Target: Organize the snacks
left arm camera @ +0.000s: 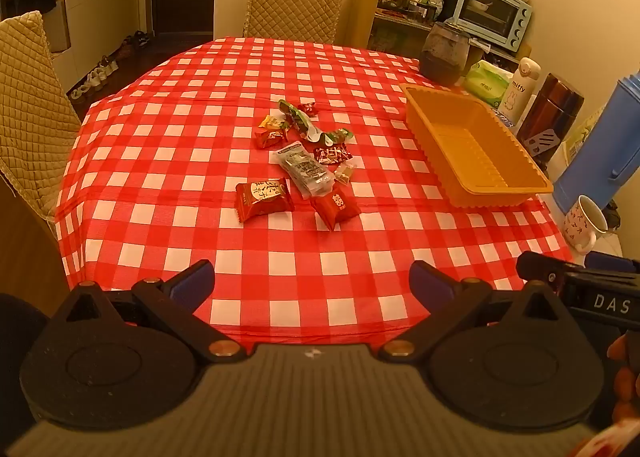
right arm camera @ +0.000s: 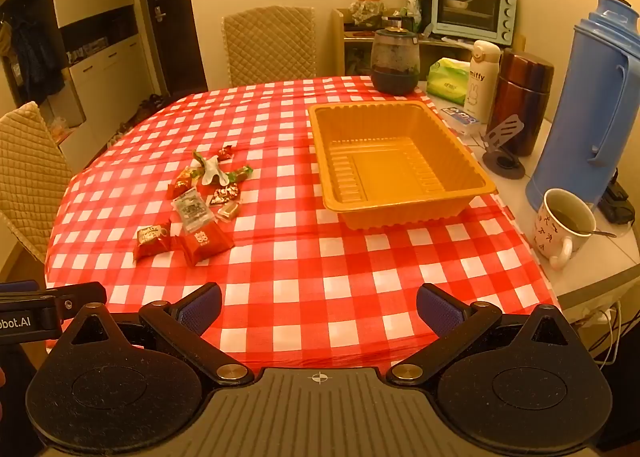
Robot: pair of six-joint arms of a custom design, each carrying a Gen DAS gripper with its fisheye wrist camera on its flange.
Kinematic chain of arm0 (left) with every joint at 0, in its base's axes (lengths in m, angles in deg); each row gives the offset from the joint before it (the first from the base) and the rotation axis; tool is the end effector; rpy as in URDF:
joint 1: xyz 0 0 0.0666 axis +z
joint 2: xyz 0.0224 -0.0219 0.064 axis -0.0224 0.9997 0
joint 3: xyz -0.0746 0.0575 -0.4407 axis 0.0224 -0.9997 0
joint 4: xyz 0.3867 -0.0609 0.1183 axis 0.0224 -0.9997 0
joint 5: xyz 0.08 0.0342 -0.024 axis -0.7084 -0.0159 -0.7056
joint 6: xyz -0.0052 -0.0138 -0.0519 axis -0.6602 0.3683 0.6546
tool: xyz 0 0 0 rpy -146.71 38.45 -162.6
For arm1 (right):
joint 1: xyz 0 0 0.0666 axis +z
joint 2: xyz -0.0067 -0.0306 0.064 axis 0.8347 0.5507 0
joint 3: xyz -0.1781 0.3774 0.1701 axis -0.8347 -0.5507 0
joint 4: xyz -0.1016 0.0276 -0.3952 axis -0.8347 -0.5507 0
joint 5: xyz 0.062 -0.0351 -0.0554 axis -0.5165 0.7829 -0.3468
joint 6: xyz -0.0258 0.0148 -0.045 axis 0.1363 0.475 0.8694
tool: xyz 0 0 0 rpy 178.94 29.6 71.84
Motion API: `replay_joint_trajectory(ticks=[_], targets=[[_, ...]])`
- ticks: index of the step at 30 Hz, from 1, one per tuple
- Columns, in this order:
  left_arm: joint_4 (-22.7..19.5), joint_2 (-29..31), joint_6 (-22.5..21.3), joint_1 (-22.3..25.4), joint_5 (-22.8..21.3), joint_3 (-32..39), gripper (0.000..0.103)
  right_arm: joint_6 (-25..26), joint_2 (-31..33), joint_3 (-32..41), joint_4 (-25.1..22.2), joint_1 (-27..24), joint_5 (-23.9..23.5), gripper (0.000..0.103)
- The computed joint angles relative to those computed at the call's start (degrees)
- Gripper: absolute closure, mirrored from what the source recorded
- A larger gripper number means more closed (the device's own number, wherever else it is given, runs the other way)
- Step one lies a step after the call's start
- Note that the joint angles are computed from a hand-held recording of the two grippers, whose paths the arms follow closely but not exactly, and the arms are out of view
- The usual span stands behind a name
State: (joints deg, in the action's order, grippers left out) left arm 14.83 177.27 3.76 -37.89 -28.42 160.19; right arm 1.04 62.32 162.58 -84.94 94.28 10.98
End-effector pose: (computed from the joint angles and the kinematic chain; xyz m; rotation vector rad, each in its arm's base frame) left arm 0.4443 -0.3260 0.4936 0.3556 2.3898 -0.3168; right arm 0.3633 0.2556 0.4836 0.3919 2.2875 -0.0129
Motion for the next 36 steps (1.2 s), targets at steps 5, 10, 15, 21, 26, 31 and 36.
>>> replay_joint_trajectory(ticks=[5,10,15,21,26,31,36], targets=[[0.7,-0.1,0.1,0.0,0.2,-0.3,0.0,0.0,0.0,0.0,0.0,0.0,-0.1,0.0],[0.8,-0.2,0.1,0.0,0.2,-0.4,0.0,0.0,0.0,0.0,0.0,0.0,0.0,0.0],[0.8,-0.2,0.1,0.1,0.2,-0.4,0.0,0.0,0.0,0.0,-0.1,0.0,0.0,0.0],[0.8,-0.2,0.1,0.0,0.1,-0.4,0.0,0.0,0.0,0.0,0.0,0.0,0.0,0.0],[0.8,-0.2,0.0,0.0,0.2,-0.4,0.0,0.1,-0.1,-0.1,0.0,0.0,0.0,0.0],[0.7,-0.2,0.1,0.0,0.1,-0.3,0.0,0.1,-0.1,-0.1,0.1,0.0,0.0,0.0],[0.8,-0.2,0.1,0.0,0.2,-0.4,0.0,0.1,-0.1,-0.1,0.1,0.0,0.0,0.0]])
